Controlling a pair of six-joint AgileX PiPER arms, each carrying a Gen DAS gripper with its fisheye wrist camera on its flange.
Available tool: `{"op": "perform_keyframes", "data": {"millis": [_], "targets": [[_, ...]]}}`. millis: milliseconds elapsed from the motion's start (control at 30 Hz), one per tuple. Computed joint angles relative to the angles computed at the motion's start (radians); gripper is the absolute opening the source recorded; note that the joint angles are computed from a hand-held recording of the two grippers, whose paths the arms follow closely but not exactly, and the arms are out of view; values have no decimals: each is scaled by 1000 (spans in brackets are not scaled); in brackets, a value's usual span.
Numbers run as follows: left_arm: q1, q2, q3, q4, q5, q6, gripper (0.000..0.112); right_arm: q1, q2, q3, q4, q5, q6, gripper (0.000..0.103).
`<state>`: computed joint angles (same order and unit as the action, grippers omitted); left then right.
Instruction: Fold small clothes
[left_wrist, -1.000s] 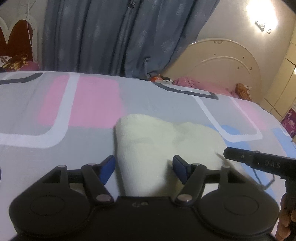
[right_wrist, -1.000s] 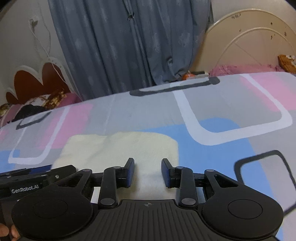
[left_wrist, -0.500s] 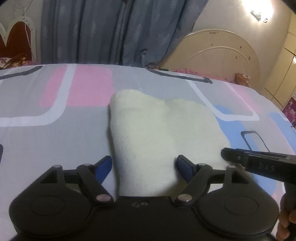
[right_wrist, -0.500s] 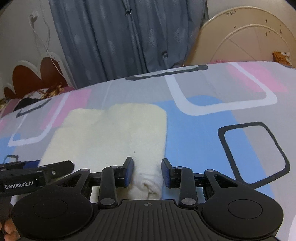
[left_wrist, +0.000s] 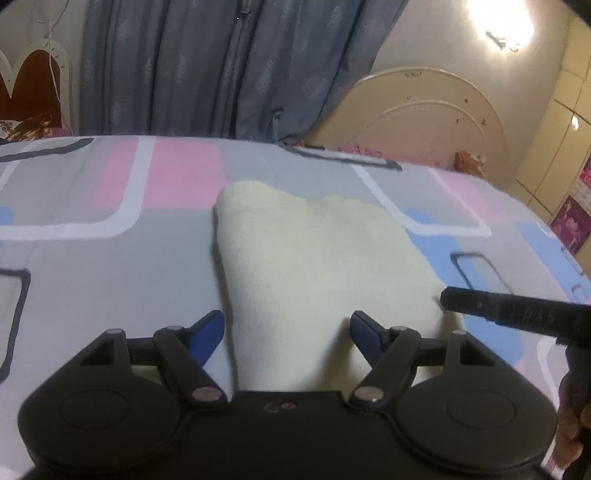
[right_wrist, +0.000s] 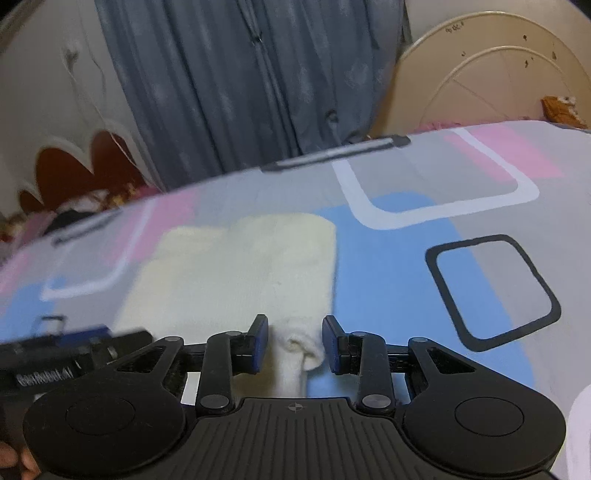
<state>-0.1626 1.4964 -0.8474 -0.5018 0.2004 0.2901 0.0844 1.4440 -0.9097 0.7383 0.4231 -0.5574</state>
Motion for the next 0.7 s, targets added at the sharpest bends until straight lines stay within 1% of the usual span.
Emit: {"op": "perform_keyframes", "data": {"millis": [33,67,200,267,367,433,500,533,567,600,633,667,700], "targets": [[-8,-1,9,39,0,-35,73,3,-11,12,-12,8,2,32],[-10,-2,20,44,4,-39,73,8,-24,27,-28,10,7,32],[2,-7,60,-42,25,41,74,11,-45,71,-62,43,35,32],[0,-34,87,-25,25,38,73,15,-55,91,-95,54,57,32],[8,-76,108,-36,70,58,72,-9,-98,120,-62,111,19,32],[14,-99,128,-63,91,86,72,-43,-125,139,-20,178,-19,32],[15,-108,159,-127,90,147,72,-67,-140,159,-5,215,-29,32],[8,-114,177,-147,69,172,72,-72,-155,177,1,218,-33,32],[0,-121,191,-151,51,178,72,-74,-169,195,5,215,-40,30],[-2,-123,192,-147,53,171,70,-69,-183,210,3,210,-45,23],[3,-124,188,-157,63,183,69,-68,-196,217,2,209,-48,20],[15,-119,180,-193,77,226,65,-70,-204,219,2,213,-47,19],[22,-119,179,-221,86,260,62,-74,-208,217,7,218,-55,14]]}}
